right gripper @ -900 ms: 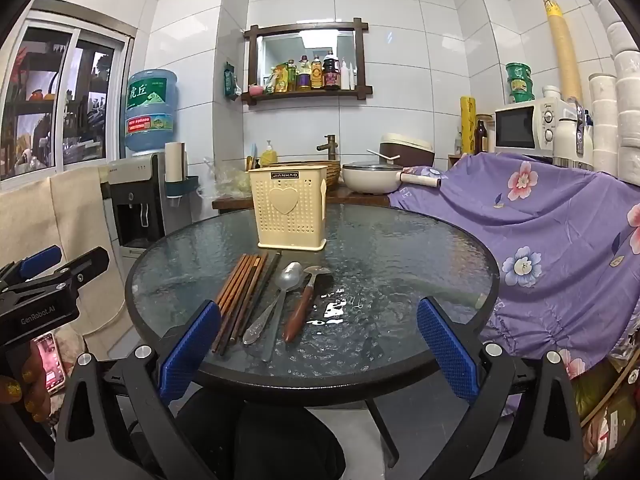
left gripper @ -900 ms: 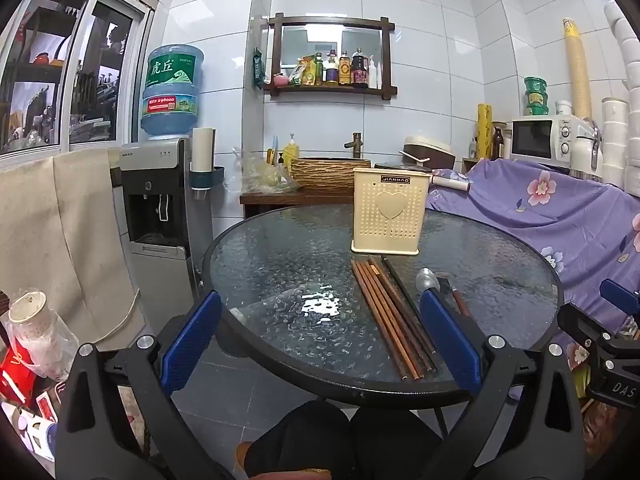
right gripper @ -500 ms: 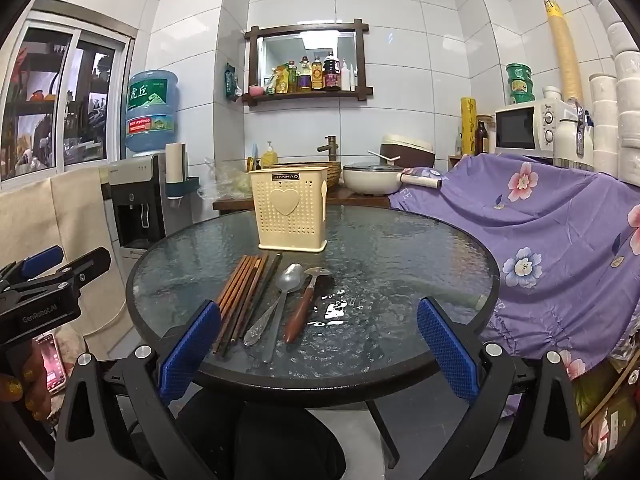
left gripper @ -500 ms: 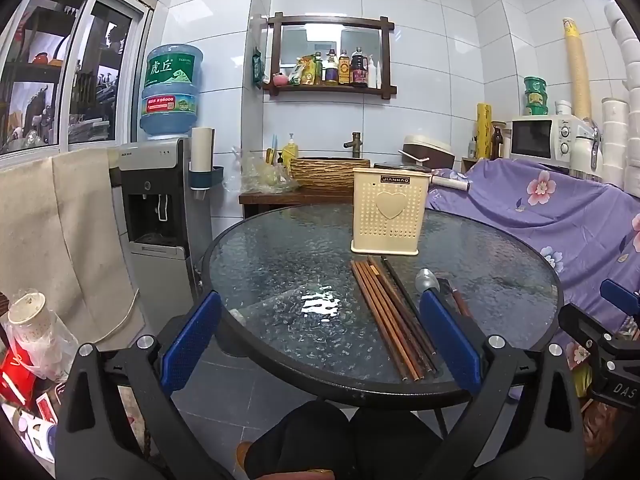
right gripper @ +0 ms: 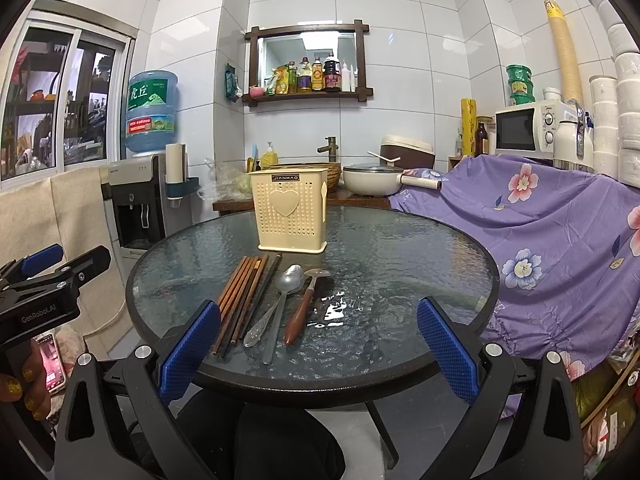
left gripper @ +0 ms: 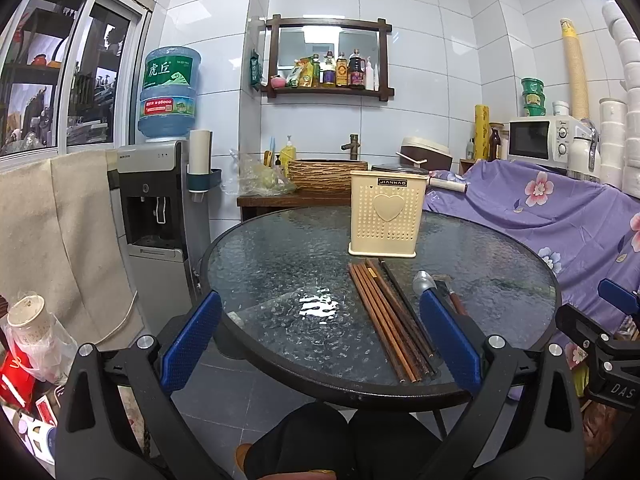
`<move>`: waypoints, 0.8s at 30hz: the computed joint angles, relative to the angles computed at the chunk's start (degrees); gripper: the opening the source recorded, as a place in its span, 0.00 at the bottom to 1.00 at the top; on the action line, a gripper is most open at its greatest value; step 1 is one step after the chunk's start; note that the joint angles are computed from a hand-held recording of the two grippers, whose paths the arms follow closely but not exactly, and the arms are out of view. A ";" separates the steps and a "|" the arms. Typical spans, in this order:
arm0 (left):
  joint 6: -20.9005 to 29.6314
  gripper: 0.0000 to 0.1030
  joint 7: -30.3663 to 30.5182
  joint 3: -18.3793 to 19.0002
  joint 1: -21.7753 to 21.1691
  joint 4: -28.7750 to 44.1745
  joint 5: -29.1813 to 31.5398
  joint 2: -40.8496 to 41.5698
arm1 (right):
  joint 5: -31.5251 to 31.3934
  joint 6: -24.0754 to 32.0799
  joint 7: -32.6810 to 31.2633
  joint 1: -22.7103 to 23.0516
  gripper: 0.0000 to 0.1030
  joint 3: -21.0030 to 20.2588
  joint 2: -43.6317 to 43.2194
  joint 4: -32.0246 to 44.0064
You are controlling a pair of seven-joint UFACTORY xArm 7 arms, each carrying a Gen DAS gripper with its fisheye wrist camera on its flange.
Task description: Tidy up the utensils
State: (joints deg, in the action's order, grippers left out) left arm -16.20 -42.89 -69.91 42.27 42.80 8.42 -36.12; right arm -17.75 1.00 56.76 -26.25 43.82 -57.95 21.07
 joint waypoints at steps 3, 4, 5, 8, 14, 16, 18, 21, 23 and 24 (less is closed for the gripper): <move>0.01 0.95 0.00 0.01 -0.07 -0.06 0.05 0.06 | -0.05 -0.19 0.12 -0.12 0.94 0.16 0.09 -0.16; 0.03 0.95 -0.03 0.04 -0.12 -0.12 0.01 -0.07 | -0.04 -0.35 0.21 -0.23 0.94 0.26 0.10 -0.26; 0.01 0.95 -0.02 0.12 -0.23 -0.17 0.04 -0.11 | -0.02 -0.41 0.29 -0.34 0.94 0.38 0.14 -0.33; 0.30 0.95 0.08 0.26 -0.29 0.02 0.21 0.18 | 0.06 -0.89 0.52 -0.70 0.94 0.76 0.15 -0.61; 0.40 0.95 0.09 0.29 -0.36 -0.03 0.14 0.03 | -0.10 0.72 0.22 0.38 0.94 -0.13 0.08 0.31; 0.43 0.95 0.14 0.28 -0.36 0.04 0.24 0.14 | -0.29 0.65 0.23 0.32 0.94 -0.19 0.09 0.30; 0.58 0.95 0.19 0.48 -0.58 0.06 0.32 0.19 | -0.35 0.69 0.35 0.32 0.94 -0.14 0.09 0.32; 0.60 0.95 0.20 0.53 -0.67 0.05 0.31 0.14 | -0.48 0.59 0.41 0.27 0.94 -0.20 0.05 0.25; 0.74 0.95 0.19 0.49 -0.63 0.14 0.30 0.21 | -0.47 0.57 0.47 0.24 0.94 -0.16 0.22 0.32; 0.79 0.95 0.24 0.58 -0.76 0.16 0.37 0.37 | -0.50 0.62 0.38 0.39 0.94 -0.32 0.30 0.31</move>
